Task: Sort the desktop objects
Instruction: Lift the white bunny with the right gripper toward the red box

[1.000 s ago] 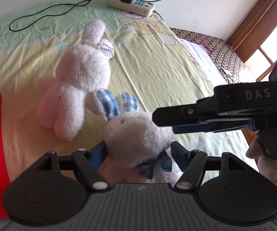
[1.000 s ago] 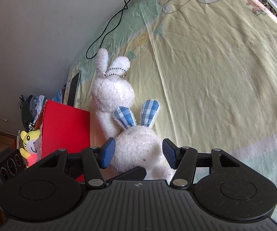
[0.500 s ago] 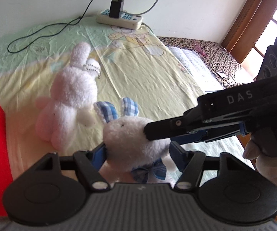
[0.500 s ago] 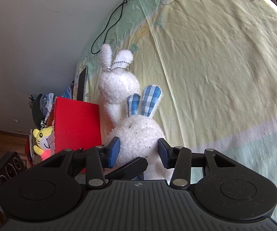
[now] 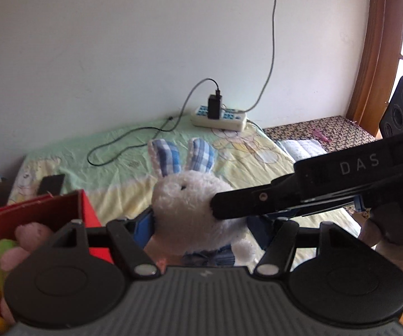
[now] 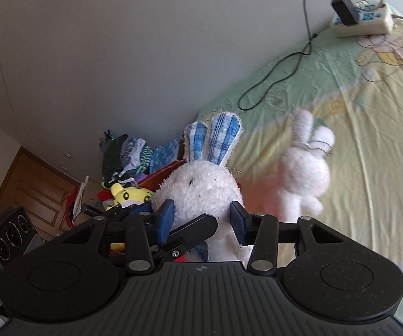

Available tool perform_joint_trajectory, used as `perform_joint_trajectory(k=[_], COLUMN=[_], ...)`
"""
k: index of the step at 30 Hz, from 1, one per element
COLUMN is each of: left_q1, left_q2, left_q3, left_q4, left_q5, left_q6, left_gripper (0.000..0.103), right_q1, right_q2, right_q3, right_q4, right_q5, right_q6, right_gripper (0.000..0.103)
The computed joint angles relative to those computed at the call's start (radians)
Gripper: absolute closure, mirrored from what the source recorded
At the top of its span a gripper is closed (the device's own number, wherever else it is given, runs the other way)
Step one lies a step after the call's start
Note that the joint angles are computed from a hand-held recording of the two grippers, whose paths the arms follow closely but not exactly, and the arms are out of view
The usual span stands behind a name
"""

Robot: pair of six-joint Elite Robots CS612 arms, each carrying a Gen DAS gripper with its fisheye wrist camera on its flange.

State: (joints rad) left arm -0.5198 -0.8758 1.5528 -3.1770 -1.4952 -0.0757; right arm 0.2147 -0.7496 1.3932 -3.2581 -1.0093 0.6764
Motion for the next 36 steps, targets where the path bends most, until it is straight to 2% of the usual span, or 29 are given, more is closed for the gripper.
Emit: perform_joint_trajectory(k=[8,15,21,25,29,32,36], left_q1=[0.06,0.114,0.135,0.133,0.126,0.118,0.125], left_q2=[-0.008,0.022,0.052,0.055,0.063,0.064,0.055], left_q3=[0.019,-0.01,-0.028,-0.016,-0.015,-0.009,0.002], left_q4=[-0.08,-0.05,0.012,0.024,0.026,0.016,0.02], left_q5=[0.081,0.062,0.014,0.02,0.054,0.072,0.043], left_q6=[0.045,0.075,0.111,0.18,0.253,0.31,0.324], left_gripper=[0.035,0.035,0.036,0.035,0.035,0.037,0.034], right_q1=[0.068,0.114,0.145,0.16,0.181,0.183,0.176], right_q2=[0.108,0.186,0.209,0.215,0.231,0.235,0.205], right_q3=[-0.217,-0.362,-0.41,-0.425,-0.443,-0.447,-0.405], right_q4=[0.025,0.11,0.171,0.217,0.215,0.206,0.193], right_q5=[-0.04,-0.122,-0.262,-0.331,-0.448,-0.479,-0.432], right_q6=[-0.089,-0.189,-0.328,-0.421,-0.512,-0.47,-0.393], right_gripper=[0.056,0.057,0.058,0.063,0.07,0.07,0.074])
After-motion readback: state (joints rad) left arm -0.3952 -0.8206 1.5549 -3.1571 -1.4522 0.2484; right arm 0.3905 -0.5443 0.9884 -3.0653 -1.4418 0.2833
